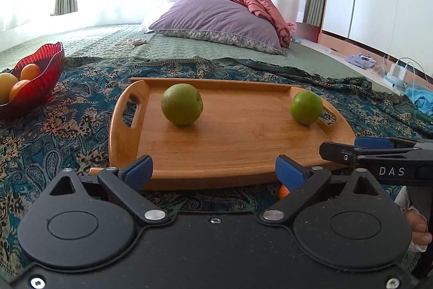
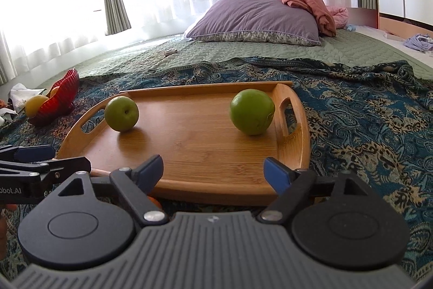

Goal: Organize fruits
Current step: 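Grasp the dark red date with the left tool while the right tool grasps a tangerine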

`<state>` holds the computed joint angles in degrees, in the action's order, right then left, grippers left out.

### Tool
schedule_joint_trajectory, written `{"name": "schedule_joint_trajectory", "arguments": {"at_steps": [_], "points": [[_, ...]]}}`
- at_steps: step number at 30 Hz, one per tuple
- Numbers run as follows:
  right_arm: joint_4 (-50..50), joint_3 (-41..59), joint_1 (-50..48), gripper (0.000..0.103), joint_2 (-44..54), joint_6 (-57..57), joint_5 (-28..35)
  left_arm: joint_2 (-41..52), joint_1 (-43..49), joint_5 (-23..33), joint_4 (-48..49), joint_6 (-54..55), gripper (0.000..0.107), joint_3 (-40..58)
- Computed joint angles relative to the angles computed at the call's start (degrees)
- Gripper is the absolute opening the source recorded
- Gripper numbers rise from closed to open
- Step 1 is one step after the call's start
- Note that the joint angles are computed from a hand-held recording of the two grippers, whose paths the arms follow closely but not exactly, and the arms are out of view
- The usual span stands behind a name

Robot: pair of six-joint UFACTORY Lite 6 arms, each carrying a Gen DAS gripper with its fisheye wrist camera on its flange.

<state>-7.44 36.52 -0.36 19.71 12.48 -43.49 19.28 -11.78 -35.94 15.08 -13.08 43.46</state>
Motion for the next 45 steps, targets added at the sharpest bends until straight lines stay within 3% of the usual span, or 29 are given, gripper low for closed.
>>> {"name": "schedule_joint_trajectory", "arguments": {"at_steps": [9, 30, 36, 41, 45], "points": [[5.85, -9.72, 3.42, 0.093, -3.27, -5.7, -7.4, -3.35, -0.42, -6.15, -2.57, 3.62, 0.099, -9.1], [21.85, -19.02, 16.42, 0.093, -1.48, -15.93, -19.61, -8.26, 5.52, -12.06, 9.22, 2.09, 0.098, -20.2], [24.16, -20.0, 18.82, 0.093, -0.64, -15.97, -21.6, -9.63, 7.78, -13.75, 8.65, 3.25, 0.086, -22.98], [23.35, -21.55, 19.12, 0.092, -0.41, -14.61, -24.05, -9.86, 9.08, -13.02, 6.59, 5.25, 0.055, -23.23], [24.27, -22.16, 20.13, 0.088, -0.2, -14.38, -25.37, -8.32, 9.12, -13.69, 4.24, 5.86, 0.049, -22.5]]}}
